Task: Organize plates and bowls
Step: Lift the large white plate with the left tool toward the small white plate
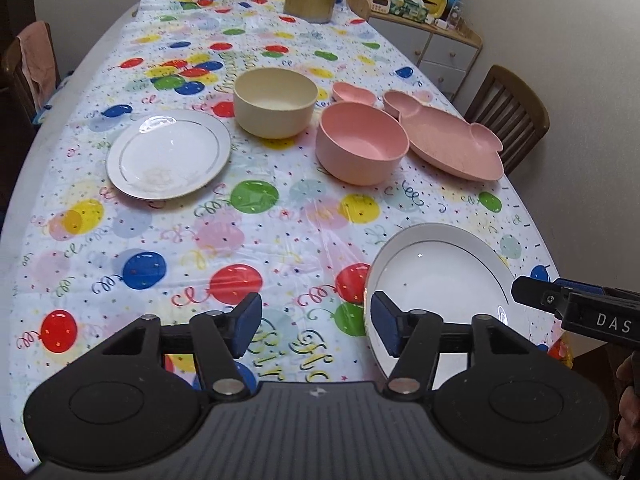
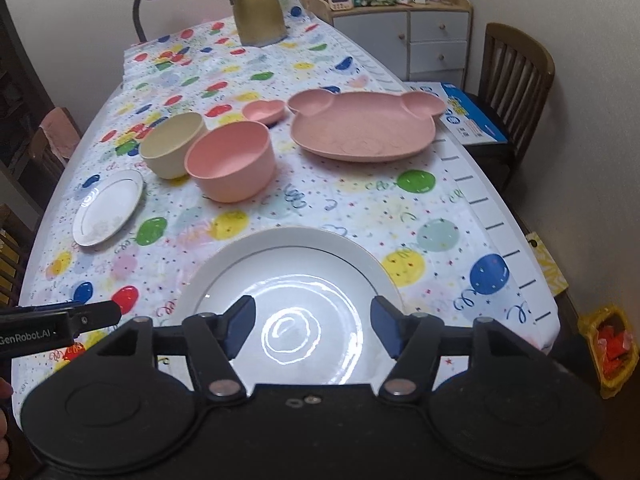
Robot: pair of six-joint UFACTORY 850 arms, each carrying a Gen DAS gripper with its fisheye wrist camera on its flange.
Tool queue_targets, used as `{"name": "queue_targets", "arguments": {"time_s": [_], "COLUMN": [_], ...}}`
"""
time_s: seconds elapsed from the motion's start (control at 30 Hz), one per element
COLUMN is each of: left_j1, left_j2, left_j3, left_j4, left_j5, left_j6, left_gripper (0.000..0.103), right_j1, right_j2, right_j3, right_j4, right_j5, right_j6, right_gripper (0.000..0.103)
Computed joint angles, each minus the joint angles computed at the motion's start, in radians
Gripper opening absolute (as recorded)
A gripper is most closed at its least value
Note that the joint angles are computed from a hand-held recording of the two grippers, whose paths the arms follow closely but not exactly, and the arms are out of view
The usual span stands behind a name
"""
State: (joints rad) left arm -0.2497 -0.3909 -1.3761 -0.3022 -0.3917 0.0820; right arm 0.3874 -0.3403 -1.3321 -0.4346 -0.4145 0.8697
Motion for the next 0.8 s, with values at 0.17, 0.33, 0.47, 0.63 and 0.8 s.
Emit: {"name": "queue_targets", "arguments": {"time_s": [0.17,0.33,0.47,0.63,0.8], "left_j1": [0.021,0.039,0.054,0.076,0.101], "left_j2": [0.039,0.068,0.080,0.078,0.059], "left_j3": [0.032,0.059,0.070,0.064,0.041], "left_j4": [0.011,0.059,0.105,0.186,0.242], "left_j5": [0.031,0.058,0.073,0.087,0.085], "left_j6": [-0.003,-0.042,-0.100,-0.194,-0.259], "left_gripper": [0.063,0.069,0.071,0.077,0.077], "right_j1": [0.034,0.057,0.073,0.087,0.093], "right_j2": [-0.007,-0.021,-0.043,-0.079,-0.139], "right_j3": [-0.027,-0.061,-0.093,-0.141,-0.221], "right_j4": [-0.052,-0.063,-0.045,-0.038,0.035], "right_j5": [0.017,0.041,0.063,0.092,0.088], "right_j6": [0.029,0.008,-0.037,-0.056,-0.161], "right_gripper": [0.074,0.083,0.089,0.100,0.102]}}
